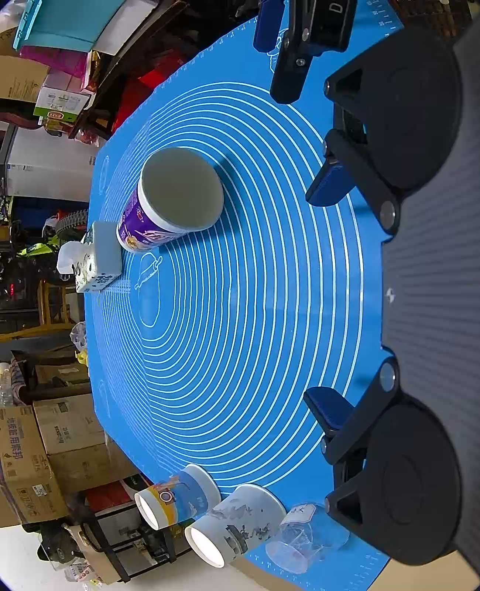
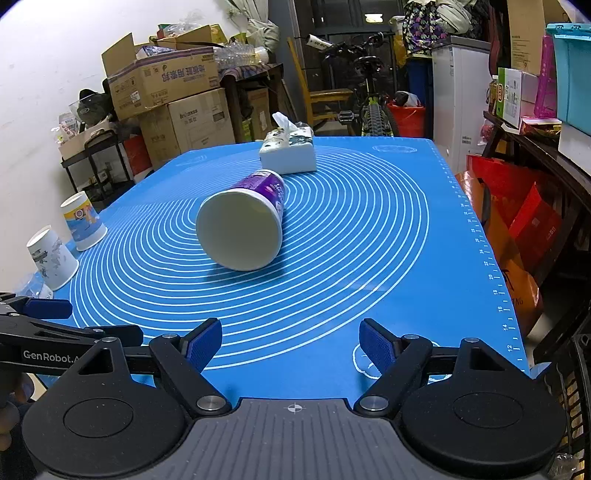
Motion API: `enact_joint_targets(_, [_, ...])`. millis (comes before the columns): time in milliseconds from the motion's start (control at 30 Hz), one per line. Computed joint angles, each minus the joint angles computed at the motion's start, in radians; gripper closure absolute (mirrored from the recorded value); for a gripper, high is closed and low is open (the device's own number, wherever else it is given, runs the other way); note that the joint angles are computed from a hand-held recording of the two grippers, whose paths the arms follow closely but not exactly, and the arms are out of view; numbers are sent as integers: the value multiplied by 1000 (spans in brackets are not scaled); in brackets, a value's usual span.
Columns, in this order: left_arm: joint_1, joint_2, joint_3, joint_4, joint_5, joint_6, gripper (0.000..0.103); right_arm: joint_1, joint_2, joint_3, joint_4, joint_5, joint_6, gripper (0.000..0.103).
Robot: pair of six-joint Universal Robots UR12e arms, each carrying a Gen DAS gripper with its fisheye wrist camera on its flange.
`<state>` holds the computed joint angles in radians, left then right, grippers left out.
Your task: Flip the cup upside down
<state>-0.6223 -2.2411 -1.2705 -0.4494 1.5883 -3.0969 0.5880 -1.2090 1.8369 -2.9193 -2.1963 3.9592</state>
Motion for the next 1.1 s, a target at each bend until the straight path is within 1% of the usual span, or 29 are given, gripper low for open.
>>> enact_joint_targets(1100, [1, -5, 7, -7, 10, 0, 1, -1, -1, 2, 0, 3, 1, 16])
